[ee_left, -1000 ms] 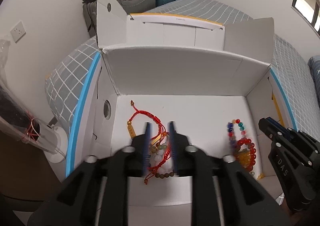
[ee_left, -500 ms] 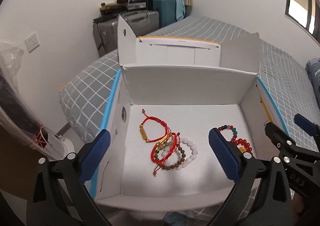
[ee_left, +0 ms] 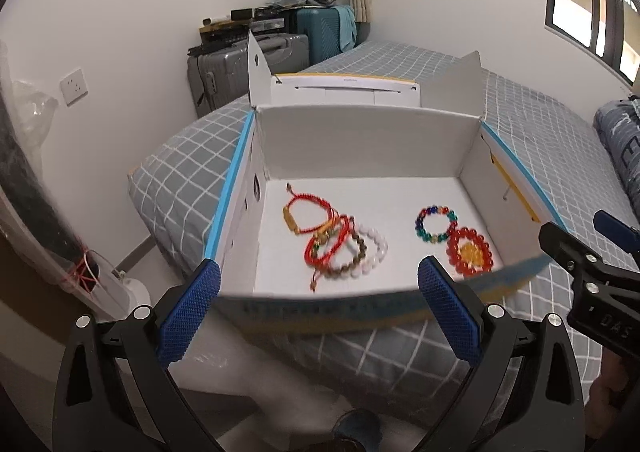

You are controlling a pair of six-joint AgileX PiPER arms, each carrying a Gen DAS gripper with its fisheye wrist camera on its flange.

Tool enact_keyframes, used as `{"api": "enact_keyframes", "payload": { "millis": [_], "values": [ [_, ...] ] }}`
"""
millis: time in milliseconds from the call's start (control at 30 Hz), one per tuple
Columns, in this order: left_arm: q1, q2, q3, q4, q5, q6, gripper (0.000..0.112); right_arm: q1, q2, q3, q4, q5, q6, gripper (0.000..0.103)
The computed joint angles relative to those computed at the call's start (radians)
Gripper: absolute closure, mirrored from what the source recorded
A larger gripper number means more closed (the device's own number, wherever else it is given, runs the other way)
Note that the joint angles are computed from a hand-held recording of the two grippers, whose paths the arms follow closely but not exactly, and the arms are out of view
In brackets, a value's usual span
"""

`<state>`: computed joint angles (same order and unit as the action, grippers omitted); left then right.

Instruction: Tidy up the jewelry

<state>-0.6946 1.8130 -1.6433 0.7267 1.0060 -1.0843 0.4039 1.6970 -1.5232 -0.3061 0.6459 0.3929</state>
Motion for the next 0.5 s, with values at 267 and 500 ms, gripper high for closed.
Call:
{"api": "enact_keyframes", "payload": {
  "millis": [267, 500],
  "values": [
    [-0.033, -0.033, 0.074, 0.021, -0.02, -0.055, 0.015, 0.026, -0.046, 0.093, -0.051, -0.031, 0.066, 0.01],
    [-0.028, -0.034, 0.075, 0.013, -0.025, -0.063, 0.015, 0.019, -0.057, 0.103, -0.04, -0.027, 0.058, 0.01]
  ]
}}
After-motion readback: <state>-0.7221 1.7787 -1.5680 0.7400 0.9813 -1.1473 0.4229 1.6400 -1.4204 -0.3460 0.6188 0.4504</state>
